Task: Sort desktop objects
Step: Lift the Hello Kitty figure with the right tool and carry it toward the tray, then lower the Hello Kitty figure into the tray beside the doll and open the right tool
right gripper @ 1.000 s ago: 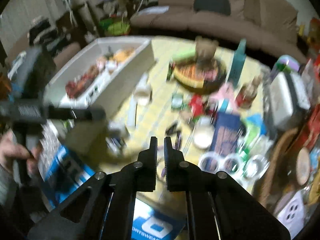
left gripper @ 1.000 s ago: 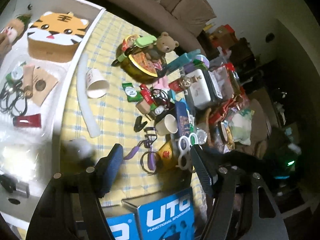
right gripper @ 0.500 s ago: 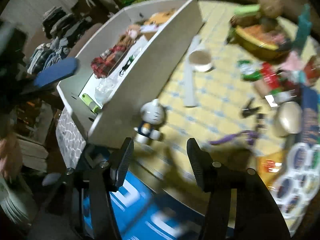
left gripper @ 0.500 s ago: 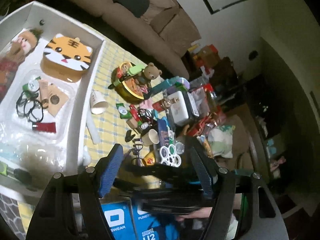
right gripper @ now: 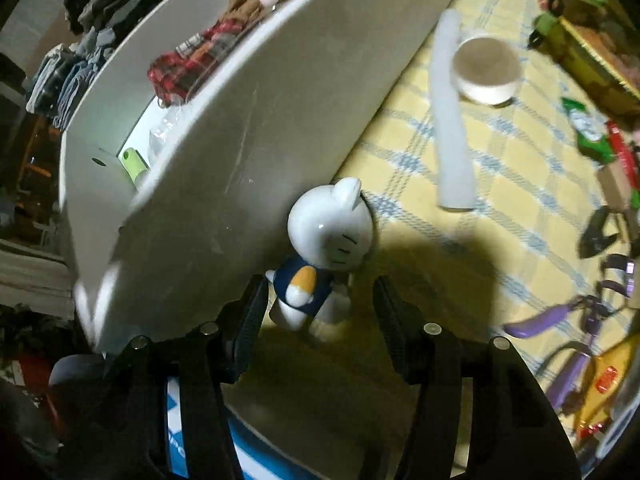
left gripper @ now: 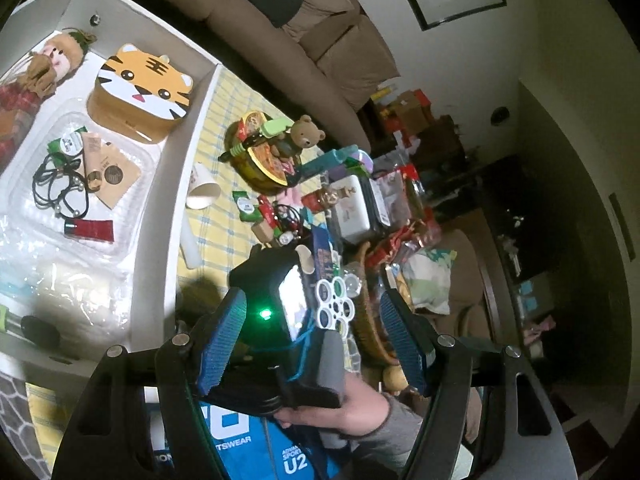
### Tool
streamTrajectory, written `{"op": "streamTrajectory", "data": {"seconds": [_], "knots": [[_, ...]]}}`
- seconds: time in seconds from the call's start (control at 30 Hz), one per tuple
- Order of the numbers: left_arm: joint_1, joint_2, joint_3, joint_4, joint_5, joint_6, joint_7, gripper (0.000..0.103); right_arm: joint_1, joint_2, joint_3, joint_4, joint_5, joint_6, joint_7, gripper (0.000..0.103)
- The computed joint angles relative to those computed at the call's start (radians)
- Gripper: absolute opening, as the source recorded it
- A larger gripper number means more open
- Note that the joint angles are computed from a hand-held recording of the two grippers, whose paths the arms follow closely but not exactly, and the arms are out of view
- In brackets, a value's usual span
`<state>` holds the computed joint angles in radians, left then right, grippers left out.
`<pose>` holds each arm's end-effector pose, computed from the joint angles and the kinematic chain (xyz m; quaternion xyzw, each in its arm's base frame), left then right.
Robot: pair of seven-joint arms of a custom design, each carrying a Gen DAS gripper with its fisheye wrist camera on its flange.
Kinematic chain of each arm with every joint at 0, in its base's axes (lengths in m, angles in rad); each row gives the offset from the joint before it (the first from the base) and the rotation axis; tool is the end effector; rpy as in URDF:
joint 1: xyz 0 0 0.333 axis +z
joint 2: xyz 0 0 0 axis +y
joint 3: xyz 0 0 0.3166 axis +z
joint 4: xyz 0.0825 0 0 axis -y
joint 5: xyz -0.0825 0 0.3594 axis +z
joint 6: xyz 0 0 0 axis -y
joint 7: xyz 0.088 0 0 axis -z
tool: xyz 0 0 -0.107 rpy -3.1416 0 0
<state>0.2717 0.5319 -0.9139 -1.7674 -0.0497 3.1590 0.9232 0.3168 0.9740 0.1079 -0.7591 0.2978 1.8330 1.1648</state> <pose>0.6066 -0.2984 0.4942 0.7045 -0.4827 0.5103 0.1012 0.7130 0.3042 0.3759 -0.8925 0.4067 0.0964 0.1698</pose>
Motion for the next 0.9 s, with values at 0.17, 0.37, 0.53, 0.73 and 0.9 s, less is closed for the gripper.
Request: {"op": "streamTrajectory", "data": {"seconds": [0.17,0.37,0.53,0.73,0.9], "knots": [[-0.005,-0.028,0.023,-0.018,-0.011,0.005,-0.029,0.08,-0.038,-0.152,0.009,-0.262,0.054,0.174,-0.052,0.039],[-0.075,-0.009,0.089,0.036,-0.031,-0.04,-0.062,0.089,-0.084,-0.408,0.004,-0.597,0.096,0.397,-0.177,0.039],[-0.117,0.08,0.075,0.128,-0.098,-0.064,-0.027,0.091,-0.08,-0.585,-0.021,-0.761,0.077,0.539,-0.239,0.039],[-0.168,0.205,0.022,0.285,-0.11,-0.106,0.02,0.091,0.031,-0.785,-0.093,-1.065,-0.264,0.923,-0.187,0.039],[-0.231,0.202,0.059,0.341,-0.154,-0.139,0.059,0.078,0.073,-0.87,-0.121,-1.202,-0.566,1.093,-0.038,0.039]]}}
